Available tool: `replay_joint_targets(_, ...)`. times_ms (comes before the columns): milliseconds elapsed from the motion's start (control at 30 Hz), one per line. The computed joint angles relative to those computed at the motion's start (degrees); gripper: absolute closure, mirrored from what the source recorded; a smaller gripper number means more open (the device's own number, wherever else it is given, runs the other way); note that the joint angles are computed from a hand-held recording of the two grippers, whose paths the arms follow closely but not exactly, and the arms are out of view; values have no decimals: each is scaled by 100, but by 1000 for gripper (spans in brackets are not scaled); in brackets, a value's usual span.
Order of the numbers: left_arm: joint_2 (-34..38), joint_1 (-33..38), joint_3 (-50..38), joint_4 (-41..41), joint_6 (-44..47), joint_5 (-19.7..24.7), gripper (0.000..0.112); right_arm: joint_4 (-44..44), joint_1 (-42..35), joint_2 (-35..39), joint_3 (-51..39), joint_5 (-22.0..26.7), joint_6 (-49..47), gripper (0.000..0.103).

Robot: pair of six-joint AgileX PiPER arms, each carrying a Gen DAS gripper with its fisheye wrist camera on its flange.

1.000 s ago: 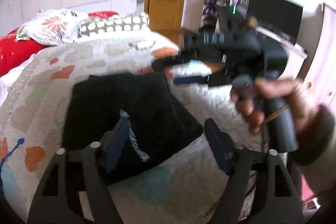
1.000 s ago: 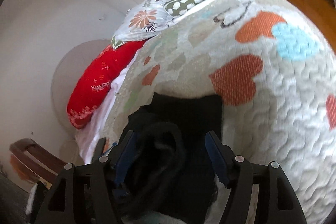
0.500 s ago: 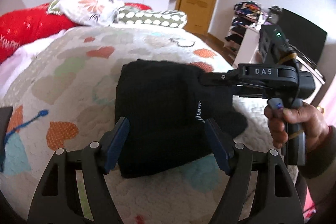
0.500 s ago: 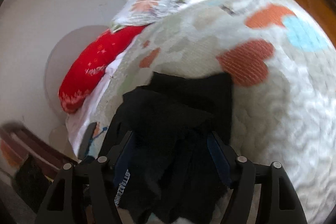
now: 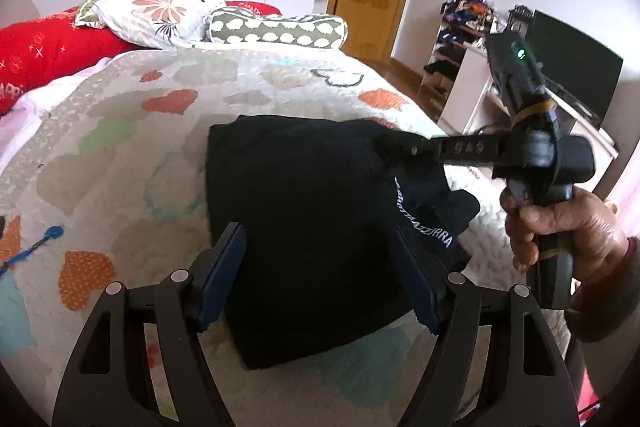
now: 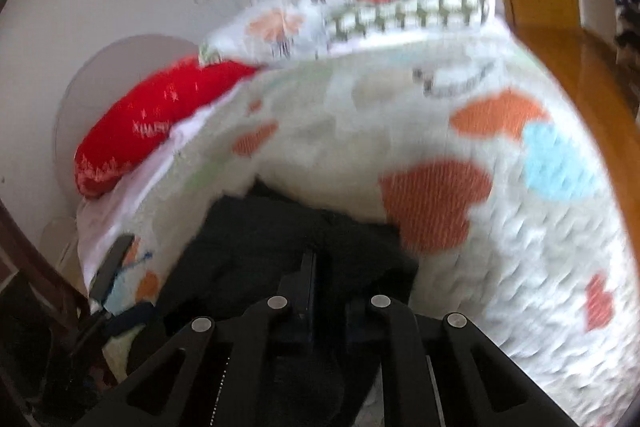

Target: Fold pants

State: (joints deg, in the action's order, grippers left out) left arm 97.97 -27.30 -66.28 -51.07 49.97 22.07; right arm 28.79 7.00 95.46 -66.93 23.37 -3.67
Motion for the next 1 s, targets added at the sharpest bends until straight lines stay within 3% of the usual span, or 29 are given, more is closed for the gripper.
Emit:
replay_joint_targets(67,-91,162,-22,-47,37,207,38,-638,76,33,39,-32,605,89)
replay_joint_targets(133,-175,282,-53,14,-49,224,38,-908,27,-136,82,63,975,68)
replay_joint_targets(167,-186,344,-117,65,-118,229,38,-1169,20,-256,104,136,1272,66)
replay_joint_targets(300,86,340,-686,1113,-1200,249,38,-1802,108,-843,342,188,1823,66)
replay_joint_targets(367,369,278,-1100,1644,-1767,372,38,-1647,179,-1056,433,176,1644,66)
replay_joint_targets(567,1150,-38,-2066,3223,-3437,661,38,-1720,801,-932,234,183,1532,66)
replay_joint_targets(867,1746,-137,-2801,3692,-4041,1089,38,-1973,1265,-515,307,291,1648,66)
replay_joint_targets(1000,1843,-211,-2896,3911,-4227,1096,38,-2063,1337,-593,722,-39,1676,66)
